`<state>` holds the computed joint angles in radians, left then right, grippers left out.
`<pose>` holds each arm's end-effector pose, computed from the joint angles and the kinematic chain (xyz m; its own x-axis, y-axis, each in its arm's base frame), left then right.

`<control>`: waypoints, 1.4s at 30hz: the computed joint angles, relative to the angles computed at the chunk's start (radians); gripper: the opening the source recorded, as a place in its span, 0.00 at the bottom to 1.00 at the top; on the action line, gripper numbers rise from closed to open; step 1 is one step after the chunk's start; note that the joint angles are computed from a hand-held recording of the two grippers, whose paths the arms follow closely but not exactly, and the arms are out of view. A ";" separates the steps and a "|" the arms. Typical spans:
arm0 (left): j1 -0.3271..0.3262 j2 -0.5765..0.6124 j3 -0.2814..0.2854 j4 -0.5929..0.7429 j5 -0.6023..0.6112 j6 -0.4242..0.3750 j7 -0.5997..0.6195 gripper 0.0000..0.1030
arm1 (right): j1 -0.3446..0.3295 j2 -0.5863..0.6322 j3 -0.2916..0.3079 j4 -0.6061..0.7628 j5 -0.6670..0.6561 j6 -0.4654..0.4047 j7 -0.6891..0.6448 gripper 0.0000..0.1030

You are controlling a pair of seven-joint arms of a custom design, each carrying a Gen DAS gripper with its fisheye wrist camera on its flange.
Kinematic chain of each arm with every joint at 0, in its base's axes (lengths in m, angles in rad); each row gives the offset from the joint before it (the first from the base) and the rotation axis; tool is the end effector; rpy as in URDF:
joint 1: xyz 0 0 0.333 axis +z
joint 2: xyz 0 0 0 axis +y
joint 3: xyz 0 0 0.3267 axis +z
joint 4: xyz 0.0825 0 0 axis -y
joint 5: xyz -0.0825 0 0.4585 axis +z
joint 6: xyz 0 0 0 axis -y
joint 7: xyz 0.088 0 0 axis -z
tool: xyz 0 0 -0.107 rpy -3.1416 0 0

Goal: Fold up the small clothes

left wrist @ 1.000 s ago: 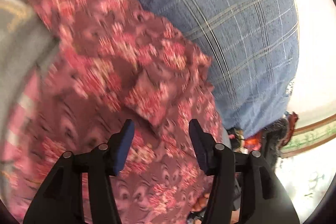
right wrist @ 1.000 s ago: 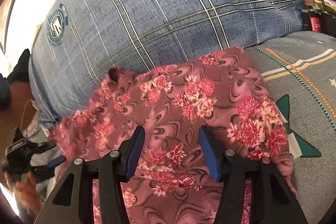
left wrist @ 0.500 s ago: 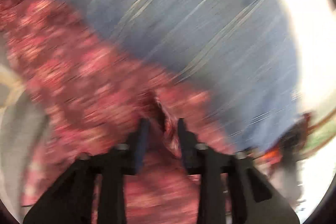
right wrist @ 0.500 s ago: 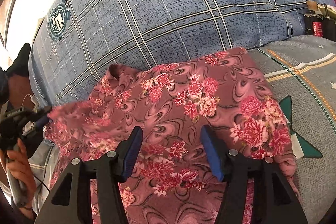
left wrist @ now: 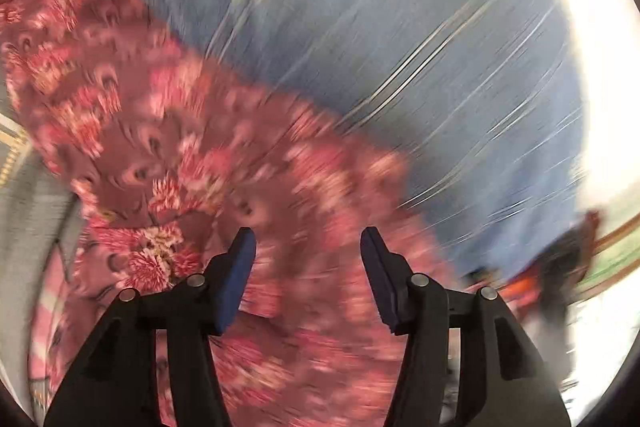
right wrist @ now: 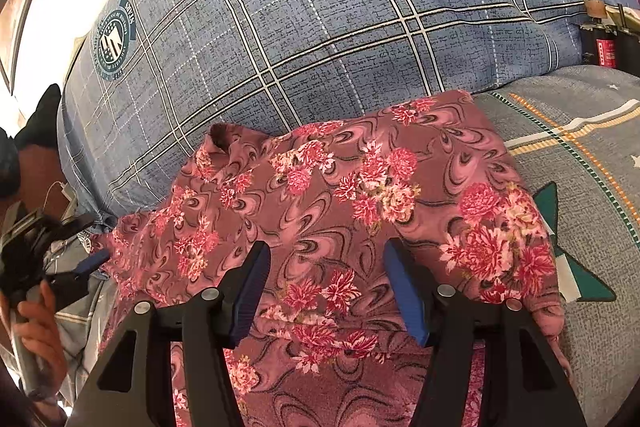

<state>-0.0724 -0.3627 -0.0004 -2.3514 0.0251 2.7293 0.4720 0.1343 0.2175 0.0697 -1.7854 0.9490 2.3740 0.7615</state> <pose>0.5494 -0.0410 0.5374 0.6164 -0.5213 0.5902 -0.4077 -0.8525 -0.3272 0.7084 0.1526 0.4540 0.5062 -0.7317 -0.4565 -0.7841 -0.1701 -0.5968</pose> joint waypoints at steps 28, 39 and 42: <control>0.321 -0.419 0.262 -0.359 -0.011 -0.031 0.007 0.55 | 0.176 -0.043 0.048 -0.061 -0.266 0.100 0.035 0.78; 0.311 -0.258 0.250 -0.284 -0.032 0.058 0.018 0.04 | 0.159 -0.026 0.054 -0.042 -0.163 0.050 -0.024 0.85; 0.344 -0.318 0.205 -0.313 0.010 0.092 -0.002 0.04 | 0.155 -0.027 0.053 -0.043 -0.147 0.043 -0.033 0.85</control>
<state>0.2711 -0.6809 0.2051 -2.6646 0.0348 2.8217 0.4696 0.2897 0.1901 0.1225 -1.8285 0.8018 2.4172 0.7285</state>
